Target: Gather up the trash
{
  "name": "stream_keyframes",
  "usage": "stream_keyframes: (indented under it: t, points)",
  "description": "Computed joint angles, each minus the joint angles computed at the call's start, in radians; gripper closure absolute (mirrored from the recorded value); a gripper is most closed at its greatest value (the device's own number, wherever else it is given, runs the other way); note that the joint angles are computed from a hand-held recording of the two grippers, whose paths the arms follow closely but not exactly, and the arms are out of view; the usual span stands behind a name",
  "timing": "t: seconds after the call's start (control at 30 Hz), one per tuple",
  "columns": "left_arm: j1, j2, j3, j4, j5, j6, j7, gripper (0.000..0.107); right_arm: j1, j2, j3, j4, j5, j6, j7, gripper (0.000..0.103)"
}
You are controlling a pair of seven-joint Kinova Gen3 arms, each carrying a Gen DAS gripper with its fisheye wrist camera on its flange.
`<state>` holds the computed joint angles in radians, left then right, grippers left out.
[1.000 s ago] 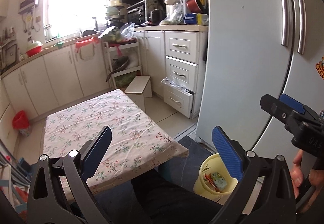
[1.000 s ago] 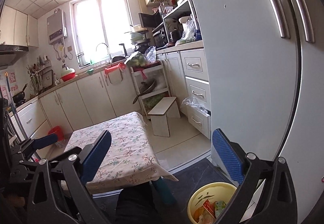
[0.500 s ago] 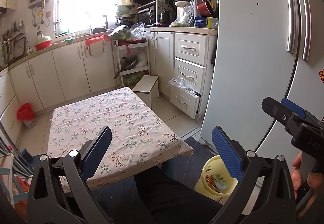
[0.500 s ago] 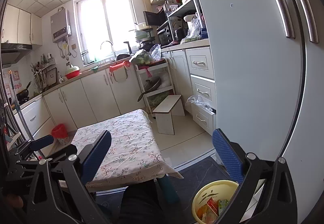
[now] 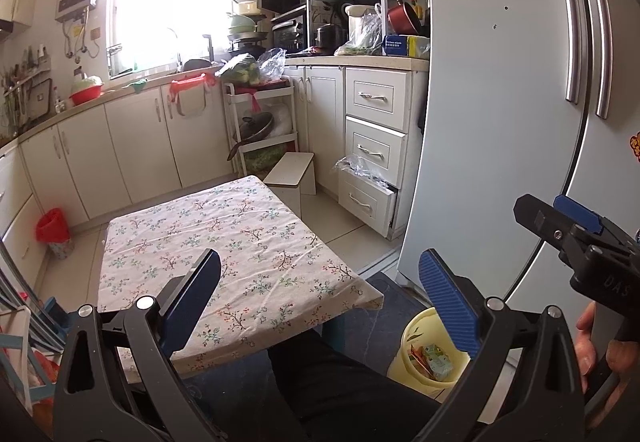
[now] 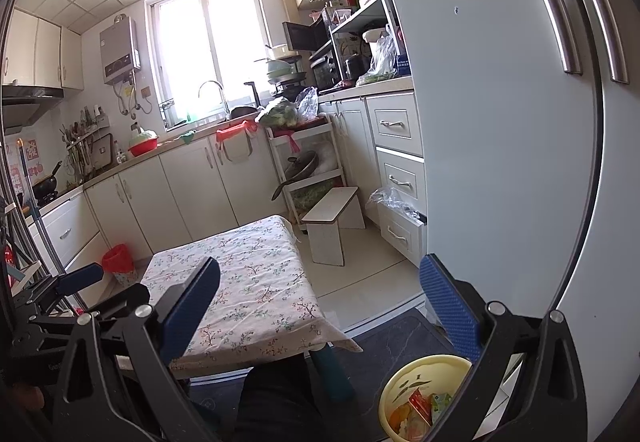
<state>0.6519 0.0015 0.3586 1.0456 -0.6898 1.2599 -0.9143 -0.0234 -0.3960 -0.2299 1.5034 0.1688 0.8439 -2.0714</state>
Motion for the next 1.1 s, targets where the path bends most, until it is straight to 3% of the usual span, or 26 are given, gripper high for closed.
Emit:
stream_keyframes:
  t: [1.1]
  points:
    - [-0.022,-0.008,0.003,-0.005,0.005,0.01,0.001,0.012,-0.027,0.011,0.003,-0.014,-0.009,0.025,0.02,0.007]
